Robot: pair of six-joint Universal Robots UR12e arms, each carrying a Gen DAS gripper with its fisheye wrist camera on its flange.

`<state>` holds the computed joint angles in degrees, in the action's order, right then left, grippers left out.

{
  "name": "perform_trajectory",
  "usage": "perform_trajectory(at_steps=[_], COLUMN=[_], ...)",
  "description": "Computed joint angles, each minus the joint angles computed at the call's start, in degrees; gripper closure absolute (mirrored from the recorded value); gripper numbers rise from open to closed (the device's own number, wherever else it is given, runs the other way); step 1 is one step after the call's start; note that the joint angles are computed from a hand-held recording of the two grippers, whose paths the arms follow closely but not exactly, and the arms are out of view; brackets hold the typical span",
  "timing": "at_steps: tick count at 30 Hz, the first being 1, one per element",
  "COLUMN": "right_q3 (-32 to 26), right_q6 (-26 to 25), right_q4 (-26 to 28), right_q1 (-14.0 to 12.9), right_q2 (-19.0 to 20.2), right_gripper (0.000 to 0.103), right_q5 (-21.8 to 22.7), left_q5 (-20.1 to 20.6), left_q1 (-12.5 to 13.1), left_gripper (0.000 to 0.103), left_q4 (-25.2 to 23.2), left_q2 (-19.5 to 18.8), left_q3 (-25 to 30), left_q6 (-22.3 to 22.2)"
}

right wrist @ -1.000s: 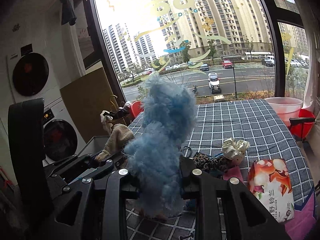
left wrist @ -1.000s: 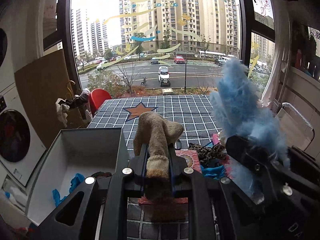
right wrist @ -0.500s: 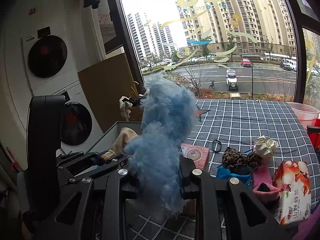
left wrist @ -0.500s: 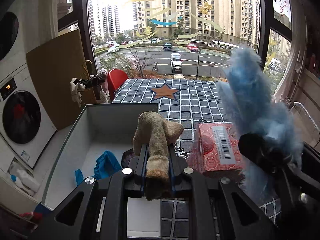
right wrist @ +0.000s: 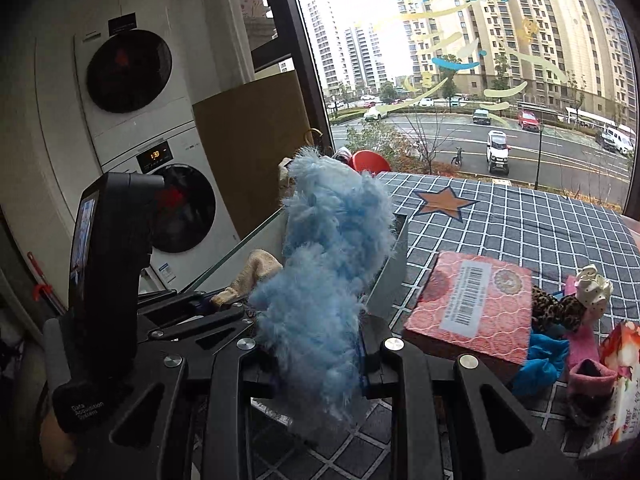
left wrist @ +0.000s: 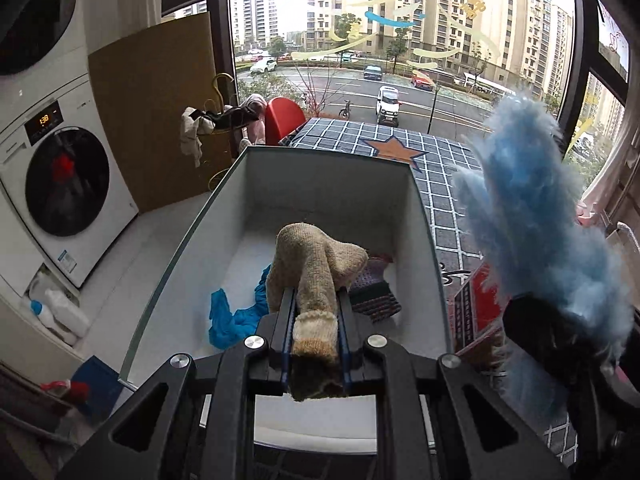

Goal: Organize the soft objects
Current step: 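Lift the beige sock with the left gripper while the right gripper carries the fluffy toy toward the white box, then hold the beige sock with the left gripper while the right gripper holds the fluffy toy over the box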

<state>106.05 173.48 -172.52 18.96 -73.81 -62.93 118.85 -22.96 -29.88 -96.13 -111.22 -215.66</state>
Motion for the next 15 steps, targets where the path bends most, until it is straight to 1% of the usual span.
perform_trajectory(at_steps=[3, 8, 15], right_q3=[-0.68, -1.67, -3.69], right_q6=[-1.2, -2.41, -2.68], right_q4=[1.67, 3.15, 5.07], right_q1=[0.61, 1.36, 2.66], right_q2=[0.59, 1.48, 3.19], right_gripper=[0.076, 0.076, 0.076], right_q5=[0.33, 0.02, -2.64], left_q5=[-1.01, -1.93, -2.91], left_q1=[0.78, 1.69, 3.37], left_gripper=[0.084, 0.084, 0.084], left_q4=[-1.32, -1.94, -3.1], left_q2=[0.54, 0.8, 0.74], left_q3=[-0.78, -1.45, -2.3], left_q6=[-1.12, -1.93, -3.44])
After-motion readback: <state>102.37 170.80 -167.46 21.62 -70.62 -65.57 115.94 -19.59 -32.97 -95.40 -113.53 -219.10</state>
